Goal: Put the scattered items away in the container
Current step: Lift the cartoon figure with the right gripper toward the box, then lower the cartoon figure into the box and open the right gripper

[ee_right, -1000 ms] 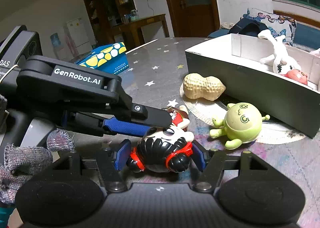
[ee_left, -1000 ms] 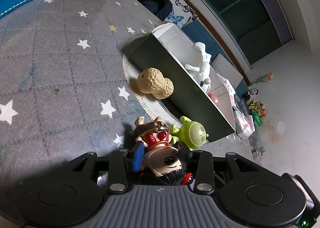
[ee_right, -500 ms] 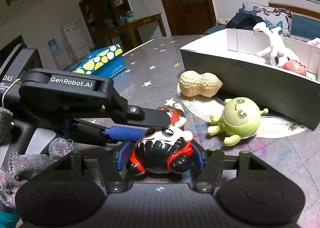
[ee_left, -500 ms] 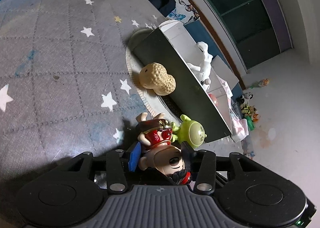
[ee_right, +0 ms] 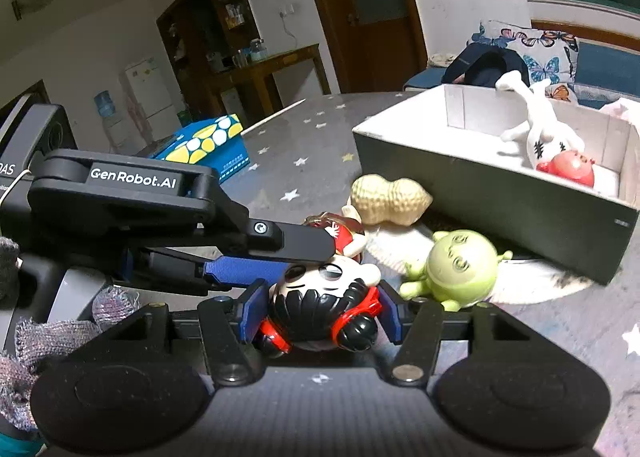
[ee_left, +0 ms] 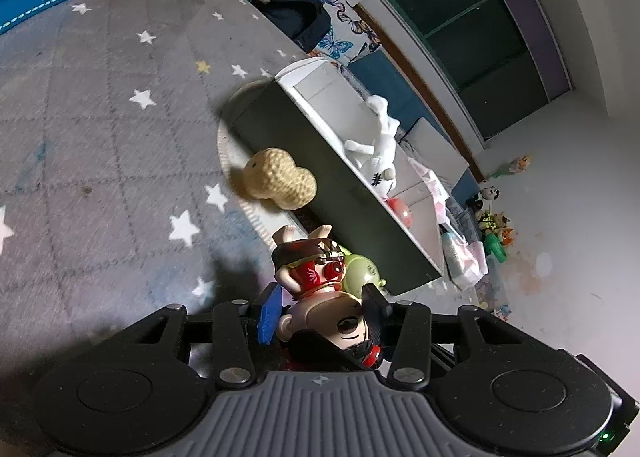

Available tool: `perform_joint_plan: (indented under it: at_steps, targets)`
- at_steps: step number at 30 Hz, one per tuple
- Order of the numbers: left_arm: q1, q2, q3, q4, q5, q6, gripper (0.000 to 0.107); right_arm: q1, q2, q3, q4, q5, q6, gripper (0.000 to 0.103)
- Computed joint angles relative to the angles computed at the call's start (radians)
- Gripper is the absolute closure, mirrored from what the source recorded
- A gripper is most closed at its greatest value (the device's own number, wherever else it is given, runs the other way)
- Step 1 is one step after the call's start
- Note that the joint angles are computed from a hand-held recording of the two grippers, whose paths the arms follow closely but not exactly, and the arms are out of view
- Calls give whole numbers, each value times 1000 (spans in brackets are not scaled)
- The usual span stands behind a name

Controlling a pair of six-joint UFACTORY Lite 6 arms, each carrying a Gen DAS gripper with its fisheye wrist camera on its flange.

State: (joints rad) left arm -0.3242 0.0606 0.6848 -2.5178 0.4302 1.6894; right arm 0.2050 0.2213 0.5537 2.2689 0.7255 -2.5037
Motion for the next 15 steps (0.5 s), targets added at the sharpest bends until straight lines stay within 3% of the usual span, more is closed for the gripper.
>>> perform_joint_plan:
  at_steps: [7, 15]
  targets:
    - [-1, 59, 195, 139, -86, -107, 60, -39, -26, 95, -75, -32, 88, 45]
    - [31, 347, 658, 621, -136, -560, 60, -112, 124, 431, -296, -98, 338, 45]
